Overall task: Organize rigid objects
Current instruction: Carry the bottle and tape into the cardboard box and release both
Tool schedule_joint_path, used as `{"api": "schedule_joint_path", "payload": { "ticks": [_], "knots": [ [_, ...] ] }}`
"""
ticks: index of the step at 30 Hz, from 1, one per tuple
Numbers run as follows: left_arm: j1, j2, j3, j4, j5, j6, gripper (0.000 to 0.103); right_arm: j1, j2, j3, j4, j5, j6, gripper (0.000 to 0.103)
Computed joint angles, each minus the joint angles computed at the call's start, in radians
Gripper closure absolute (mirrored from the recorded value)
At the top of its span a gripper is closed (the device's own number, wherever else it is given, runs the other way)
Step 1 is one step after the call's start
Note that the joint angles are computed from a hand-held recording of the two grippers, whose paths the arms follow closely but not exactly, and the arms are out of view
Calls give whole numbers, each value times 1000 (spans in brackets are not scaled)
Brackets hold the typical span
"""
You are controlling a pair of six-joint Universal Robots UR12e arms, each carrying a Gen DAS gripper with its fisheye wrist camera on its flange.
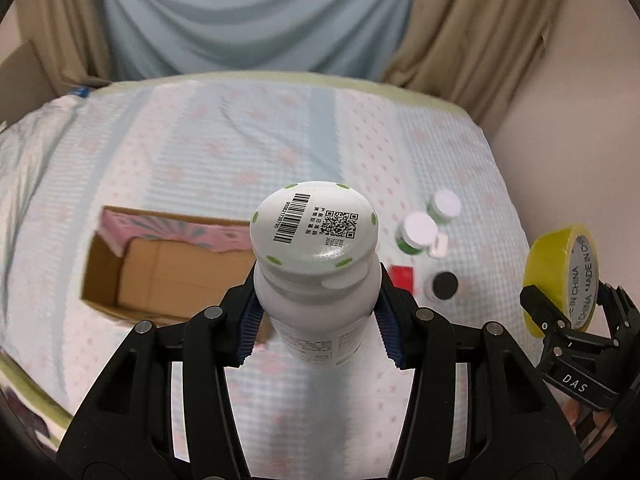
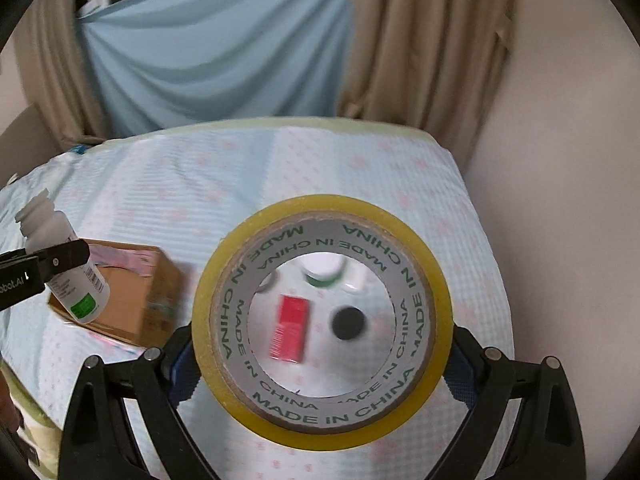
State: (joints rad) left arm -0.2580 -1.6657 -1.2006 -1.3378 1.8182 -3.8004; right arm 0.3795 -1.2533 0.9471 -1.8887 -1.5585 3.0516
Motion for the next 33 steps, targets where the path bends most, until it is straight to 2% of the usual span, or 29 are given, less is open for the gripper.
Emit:
{"api": "schedule_joint_path", "payload": {
  "ticks": [6, 10, 12, 15, 20, 23, 26, 33],
  "knots": [
    [84, 111, -88, 6, -10, 67, 57, 88, 66, -130, 53, 10, 3, 8],
    [174, 185, -166, 18, -72, 150, 57, 144, 112, -196, 74, 33, 58, 7],
    [228, 215, -202, 20, -118, 204, 57, 179, 148, -246, 101, 14, 92, 7],
    [302, 246, -251, 27, -177, 297, 57, 222, 208, -319, 146, 4, 139, 7],
    [417, 251, -298, -8, -254, 440, 57, 269, 302, -428, 223, -2, 188, 8],
    [459, 237, -319, -32, -281, 494, 57, 291, 353, -475, 269, -3, 190, 8],
    [485, 219, -337, -53, -300, 531, 57, 301, 374, -472, 297, 7, 166, 8],
    [497, 168, -366, -93, -314, 535, 57, 305, 426, -474, 354, 52, 103, 8]
  ]
}}
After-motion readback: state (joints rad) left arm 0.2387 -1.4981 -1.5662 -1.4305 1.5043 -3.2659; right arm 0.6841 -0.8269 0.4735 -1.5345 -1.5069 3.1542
